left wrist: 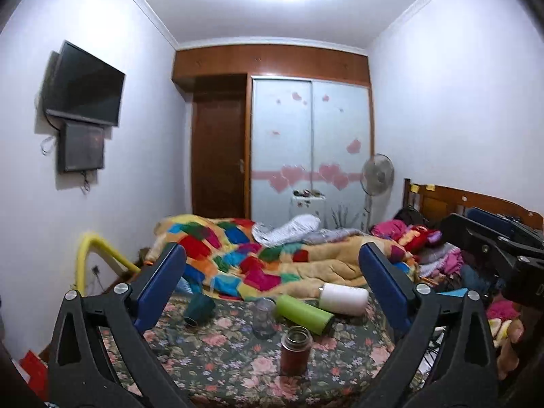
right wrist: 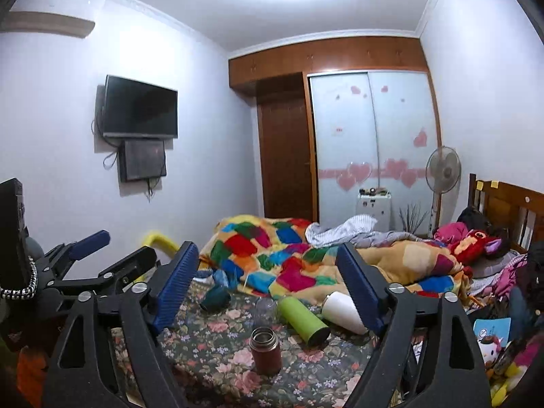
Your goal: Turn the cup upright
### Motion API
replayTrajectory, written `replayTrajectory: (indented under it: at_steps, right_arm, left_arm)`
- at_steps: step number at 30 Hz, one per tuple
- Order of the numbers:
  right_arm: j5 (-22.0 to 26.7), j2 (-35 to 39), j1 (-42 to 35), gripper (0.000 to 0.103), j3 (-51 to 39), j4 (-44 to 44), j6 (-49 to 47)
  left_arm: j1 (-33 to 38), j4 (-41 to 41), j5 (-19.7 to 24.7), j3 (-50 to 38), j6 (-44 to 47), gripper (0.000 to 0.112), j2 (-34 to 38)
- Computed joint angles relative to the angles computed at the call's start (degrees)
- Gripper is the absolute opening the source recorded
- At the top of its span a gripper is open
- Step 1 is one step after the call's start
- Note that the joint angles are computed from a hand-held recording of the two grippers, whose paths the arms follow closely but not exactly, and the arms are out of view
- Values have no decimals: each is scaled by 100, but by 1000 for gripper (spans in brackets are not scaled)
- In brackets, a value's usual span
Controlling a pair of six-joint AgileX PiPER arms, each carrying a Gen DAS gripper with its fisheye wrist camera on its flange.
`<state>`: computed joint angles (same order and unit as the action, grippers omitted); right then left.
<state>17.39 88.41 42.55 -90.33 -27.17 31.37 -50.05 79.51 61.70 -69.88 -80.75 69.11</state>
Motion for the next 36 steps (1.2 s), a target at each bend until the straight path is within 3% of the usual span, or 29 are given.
replayTrajectory:
  at_steps: [6,9,36]
  right_arm:
    - [44,-91,156,102,214,-1434,1459]
    - [129,-224,250,103,439,-2095,2048]
    - [392,-448,244,103,653,-1387,1370]
  left_arm:
    - [-371,173,545,63,-178,103,33]
    - [-368,98,575,105,-215,103,9]
    - [-325,-137,501,205,-246,103,7]
